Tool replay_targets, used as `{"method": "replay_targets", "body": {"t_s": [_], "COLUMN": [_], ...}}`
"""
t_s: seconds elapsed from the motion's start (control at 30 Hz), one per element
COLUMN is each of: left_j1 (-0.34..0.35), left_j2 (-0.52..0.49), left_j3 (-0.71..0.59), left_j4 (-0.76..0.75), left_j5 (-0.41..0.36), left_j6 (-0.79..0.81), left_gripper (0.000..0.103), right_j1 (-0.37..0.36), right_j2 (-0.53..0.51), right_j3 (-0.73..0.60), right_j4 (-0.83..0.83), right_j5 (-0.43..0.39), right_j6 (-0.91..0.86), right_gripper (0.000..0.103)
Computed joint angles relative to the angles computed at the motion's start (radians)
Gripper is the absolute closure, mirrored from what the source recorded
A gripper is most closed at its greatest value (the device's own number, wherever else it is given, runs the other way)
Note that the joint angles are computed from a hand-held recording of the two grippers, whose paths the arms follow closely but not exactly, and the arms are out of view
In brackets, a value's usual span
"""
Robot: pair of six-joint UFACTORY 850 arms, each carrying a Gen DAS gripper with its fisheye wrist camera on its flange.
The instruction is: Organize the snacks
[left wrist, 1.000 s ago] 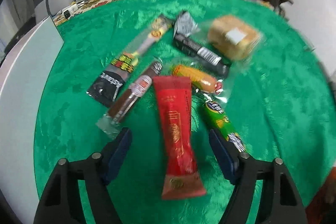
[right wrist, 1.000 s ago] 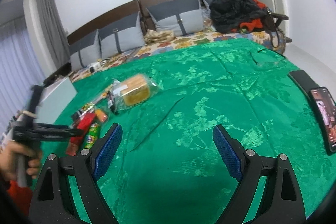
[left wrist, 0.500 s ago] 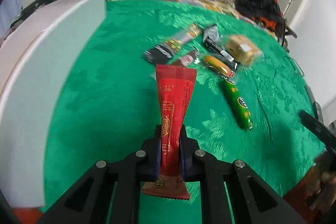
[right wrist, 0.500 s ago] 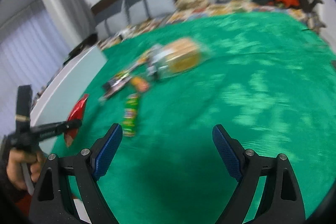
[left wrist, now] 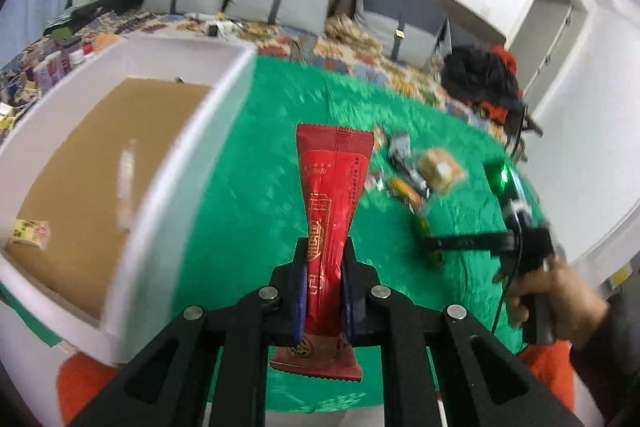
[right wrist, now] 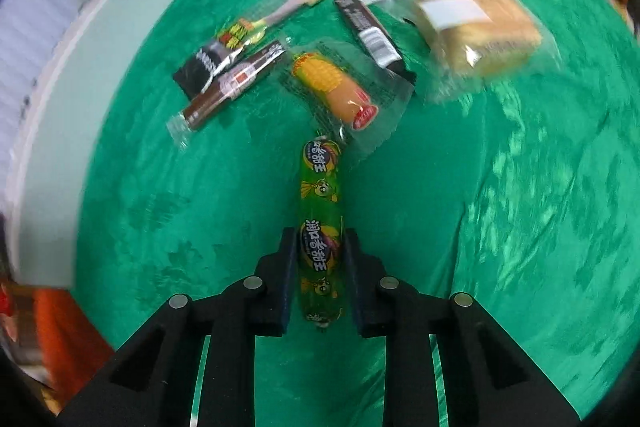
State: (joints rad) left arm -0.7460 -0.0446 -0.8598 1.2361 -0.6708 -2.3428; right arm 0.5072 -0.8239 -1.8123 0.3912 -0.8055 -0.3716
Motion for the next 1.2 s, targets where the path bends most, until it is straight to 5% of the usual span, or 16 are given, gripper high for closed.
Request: {"method": "replay_targets", "body": {"t_s": [0.23,0.5,0.57,0.63,0.77,0.87,1.0,1.1,1.2], "left_j1": [0.062,0.251,0.283,0.289,0.216,0.166,0.089,0.049,0.054], "left_j2": [0.261,0.382,0.383,0.384,0.404,0.385,0.287,0.146,-0.004], "left_j3": [0.178,0.312,0.332,0.343,0.365,0.342,0.252,0.141,0.031], "left_j4": [-0.076,-0.278,-0.322,-0.354,-0.318,-0.299,-0.208,-0.093,-0.026], "left_j5": [-0.153,-0.168,-0.156,-0.18,-0.261,-0.26,-0.197,-0.107,0.006], "left_j6": [0.072,0.303,0.343,0.35,0.254,0.202,0.117,0.085,0.089], "left_gripper": [0.09,0.089,0.074,0.036,0.028,0.028,0.027,0.018,0.006], "right_j1": [-0.054,0.174,0.233,0.263,0.239,0.199,0.121,0.054,-0.036], "right_j2": [0.105,0.106,0.095,0.097,0.159,0.206,0.254,0.267,0.276], "right_j3": [0.088,-0.068,-0.09,-0.08,0.021,0.112,0.295,0.421,0.508], "right_j4": [0.479,0.626,0.582,0.585,0.643,0.629,0.576,0.429,0.431], "right_j5": [-0.114,-0.244,-0.206,-0.182,-0.121,0.005,0.318,0.541,0.655], "right_j6": [-0.17,-0.306,-0.295,-0.311,-0.43,-0.524,-0.711,-0.68,-0.714], "right_gripper": [0.08,0.079,0.066,0.044,0.044,0.037,0.035,0.035,0.035]}}
